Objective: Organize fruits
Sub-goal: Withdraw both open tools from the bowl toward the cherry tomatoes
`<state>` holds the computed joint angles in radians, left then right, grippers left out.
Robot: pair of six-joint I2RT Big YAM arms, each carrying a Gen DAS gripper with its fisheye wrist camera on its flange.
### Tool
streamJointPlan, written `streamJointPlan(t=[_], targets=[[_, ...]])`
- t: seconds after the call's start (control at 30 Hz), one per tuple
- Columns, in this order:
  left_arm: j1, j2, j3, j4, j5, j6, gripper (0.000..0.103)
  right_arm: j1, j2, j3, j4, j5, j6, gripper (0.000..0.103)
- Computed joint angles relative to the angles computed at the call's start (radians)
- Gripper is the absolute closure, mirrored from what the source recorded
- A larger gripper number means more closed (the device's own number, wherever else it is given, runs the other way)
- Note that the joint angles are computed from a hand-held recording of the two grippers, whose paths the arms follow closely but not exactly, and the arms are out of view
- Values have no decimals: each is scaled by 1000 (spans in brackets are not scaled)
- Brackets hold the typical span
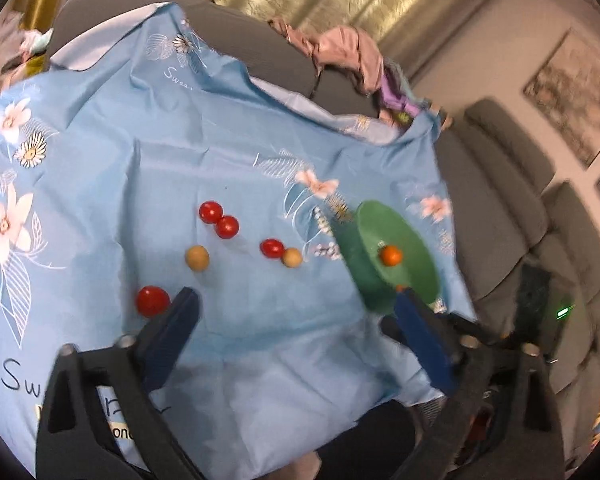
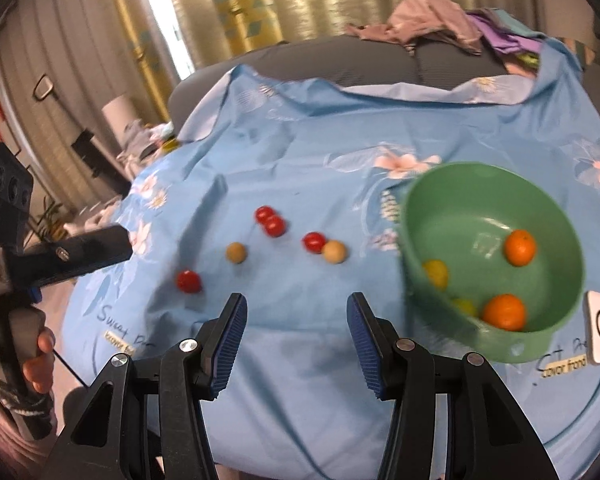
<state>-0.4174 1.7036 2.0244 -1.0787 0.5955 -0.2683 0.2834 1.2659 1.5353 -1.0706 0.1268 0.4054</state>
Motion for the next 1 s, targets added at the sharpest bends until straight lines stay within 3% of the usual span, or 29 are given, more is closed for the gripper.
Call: streamJointPlan(t=[0.03, 0.1, 0.17, 0.2, 0.23, 0.27, 0.33, 0.37, 0.47, 0.6, 0.87, 1.0], targets=[[12, -21, -34, 49, 24, -17, 1, 8, 5, 4, -2, 0, -3, 50], [44, -80, -134, 211, 105, -84, 1, 19, 13, 12, -5, 0, -7, 50], [64, -131, -224, 381, 128, -155, 1, 25, 15, 13, -3, 0, -14, 50], [71, -153, -254, 439, 118, -170, 1, 27, 14, 13, -3, 3, -15, 50], [74, -161, -260, 447, 104, -153, 1, 28, 12, 11, 0, 3, -14, 50], [72, -156, -243, 404, 89, -102, 1, 26, 8, 6, 4, -1, -13, 50], [69, -122, -167, 240, 44, 8, 1, 25, 4, -2, 9, -1, -4, 50], [67, -117, -157, 204, 4, 34, 1, 22, 3, -6, 11, -2, 0, 50], [59, -112, -172, 164, -111, 74, 1, 9, 7, -15, 9, -10, 18, 50], [39, -81, -174, 63, -260, 187, 1, 0, 15, -19, 4, -24, 22, 50], [31, -45, -173, 27, -270, 290, 2, -14, 44, -21, 17, -47, 10, 50], [20, 0, -122, -4, -270, 301, 4, -17, 72, -18, 10, -40, -7, 50]])
